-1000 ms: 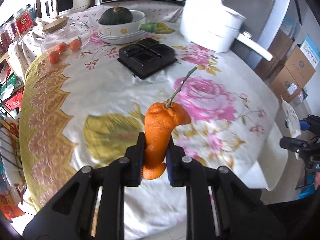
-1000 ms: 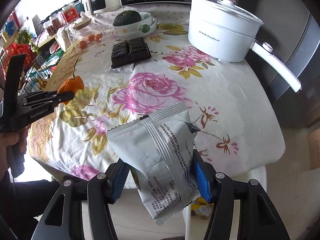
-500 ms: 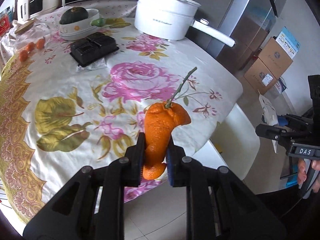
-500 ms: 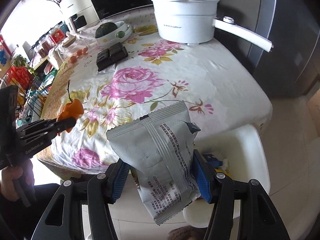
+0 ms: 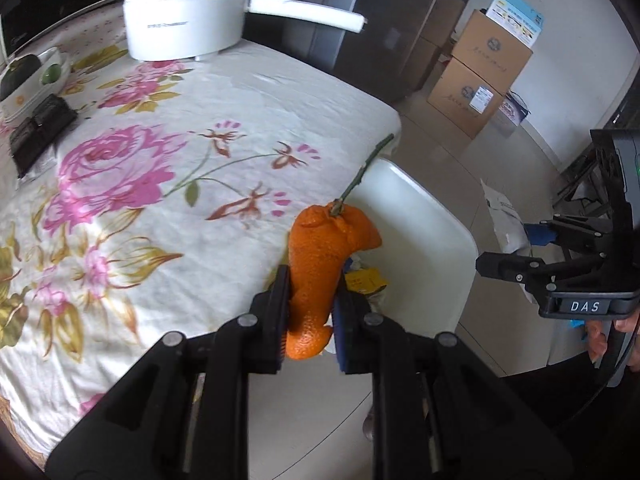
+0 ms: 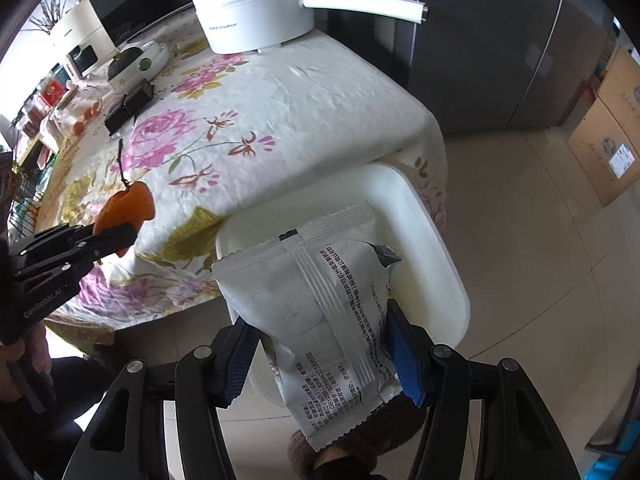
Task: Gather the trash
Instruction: 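Carry the white packet and orange peel over the white bin and release both, then move both open tools back over the black tray on the table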
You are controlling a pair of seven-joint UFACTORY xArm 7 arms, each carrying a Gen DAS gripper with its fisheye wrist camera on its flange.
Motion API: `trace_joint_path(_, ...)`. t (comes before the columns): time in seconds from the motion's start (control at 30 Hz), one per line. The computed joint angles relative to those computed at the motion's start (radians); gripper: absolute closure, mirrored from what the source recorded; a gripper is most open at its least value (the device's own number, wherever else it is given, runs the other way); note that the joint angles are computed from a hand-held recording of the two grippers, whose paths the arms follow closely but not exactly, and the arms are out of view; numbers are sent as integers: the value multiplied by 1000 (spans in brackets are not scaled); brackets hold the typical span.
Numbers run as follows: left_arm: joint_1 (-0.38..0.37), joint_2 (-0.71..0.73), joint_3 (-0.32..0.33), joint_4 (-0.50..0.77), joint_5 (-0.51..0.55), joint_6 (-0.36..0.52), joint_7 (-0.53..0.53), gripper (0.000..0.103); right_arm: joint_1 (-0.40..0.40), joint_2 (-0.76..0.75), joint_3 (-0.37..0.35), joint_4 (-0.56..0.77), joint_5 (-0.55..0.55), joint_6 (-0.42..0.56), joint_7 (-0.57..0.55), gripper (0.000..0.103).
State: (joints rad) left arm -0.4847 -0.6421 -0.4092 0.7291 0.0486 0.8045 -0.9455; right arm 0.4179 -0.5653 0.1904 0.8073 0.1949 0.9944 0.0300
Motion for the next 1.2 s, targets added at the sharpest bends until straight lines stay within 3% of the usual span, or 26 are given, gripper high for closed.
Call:
trace_joint_path(0.27,-11,179,-23,54,65,-117,29,81,-31,-39,-36,-34,-7,13,-26,40)
trace_joint_path(0.33,7,195,-44,76,117,-87,6,60,-37,-39,-37,-35,-9,16,-32,40)
trace_joint_path(0.37,11,202,-46,87,131,-64,-5,31,-40,-39,-37,-35,-12,18,-34,40)
trace_joint_path(0.4,17,201,-52,94,147,-42,-27,12,-42,-38,-37,-35,-13,19,-37,40)
trace_joint_path(1.0,3,-18,6,14,72,160,-62,10,-27,41,10,29,-30,-6,2,39)
trace_joint_path(1.1,11,-83,12,-12,54,201,-60,9,-28,66,31,50,-57,-10,32,33)
trace_joint_path(1.17,18,-126,15,-27,42,232,-60,9,-32,83,47,67,-84,-11,64,14)
trace_joint_path(1.2,23,-148,17,-34,36,249,-59,7,-30,89,50,74,-91,-15,74,12)
